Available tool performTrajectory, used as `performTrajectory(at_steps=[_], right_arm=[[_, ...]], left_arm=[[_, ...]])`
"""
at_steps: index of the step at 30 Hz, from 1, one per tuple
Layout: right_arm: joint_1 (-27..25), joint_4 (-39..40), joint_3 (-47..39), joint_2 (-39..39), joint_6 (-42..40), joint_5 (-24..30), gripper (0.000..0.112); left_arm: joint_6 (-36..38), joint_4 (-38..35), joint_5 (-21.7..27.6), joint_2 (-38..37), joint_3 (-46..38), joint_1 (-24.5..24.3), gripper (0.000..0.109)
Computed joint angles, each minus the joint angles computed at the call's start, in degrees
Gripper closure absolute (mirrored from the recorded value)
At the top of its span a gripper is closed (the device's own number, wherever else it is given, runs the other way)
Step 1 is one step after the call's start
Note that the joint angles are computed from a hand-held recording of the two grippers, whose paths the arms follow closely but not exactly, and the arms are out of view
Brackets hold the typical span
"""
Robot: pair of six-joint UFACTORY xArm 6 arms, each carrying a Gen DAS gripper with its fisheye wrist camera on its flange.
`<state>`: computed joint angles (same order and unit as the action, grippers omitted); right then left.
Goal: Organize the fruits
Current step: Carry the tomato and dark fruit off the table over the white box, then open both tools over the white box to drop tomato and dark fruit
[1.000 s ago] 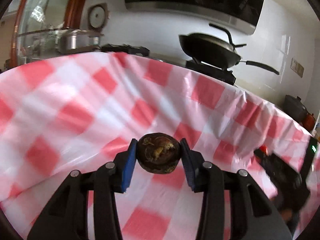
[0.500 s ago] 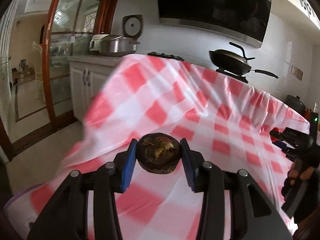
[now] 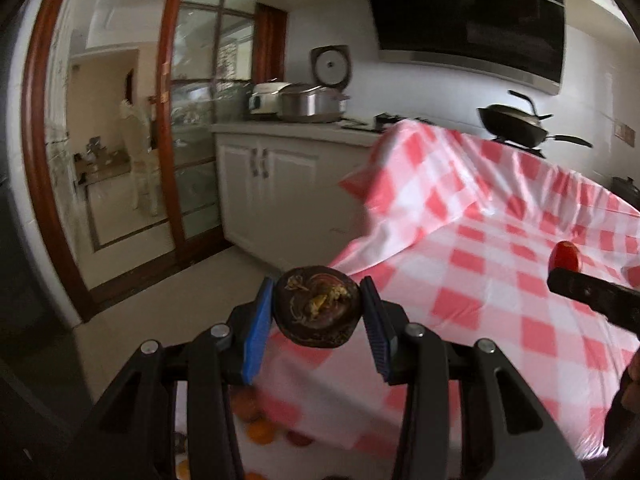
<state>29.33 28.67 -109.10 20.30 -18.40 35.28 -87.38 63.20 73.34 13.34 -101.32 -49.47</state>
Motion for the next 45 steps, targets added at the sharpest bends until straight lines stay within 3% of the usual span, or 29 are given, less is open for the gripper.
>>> performTrajectory(at_steps=[7, 14, 19, 28, 34, 45], right_arm=[[7.1, -3.2, 8.3, -4.6, -7.7, 1.7, 0.079], [13.3, -4.1, 14.8, -7.8, -18.9, 4.6, 0.079], [14.8, -6.9, 14.4, -6.0, -20.5, 9.8, 0.079], [14.3, -12.8, 1.5, 5.1, -10.4, 25.0, 0.079], [16.2, -22.6, -9.9, 13.9, -5.2, 34.7, 0.079], [16.7, -25.9, -21.7, 22.3, -1.8, 43.1, 0.079]], left_arm=[[-5.8, -3.5, 2.4, -9.1, 13.9, 0.2, 0.065], [-10.1, -10.2, 0.0, -15.8, 25.4, 2.6, 0.065], [-8.9, -15.9, -2.8, -16.6, 29.4, 4.6, 0.065], [-5.4, -26.8, -9.6, -15.7, 34.4, 8.7, 0.065], [-1.3, -31.4, -9.8, -14.2, 33.5, 10.5, 0.065], [1.9, -36.6, -9.1, -11.1, 30.6, 11.6, 0.065]])
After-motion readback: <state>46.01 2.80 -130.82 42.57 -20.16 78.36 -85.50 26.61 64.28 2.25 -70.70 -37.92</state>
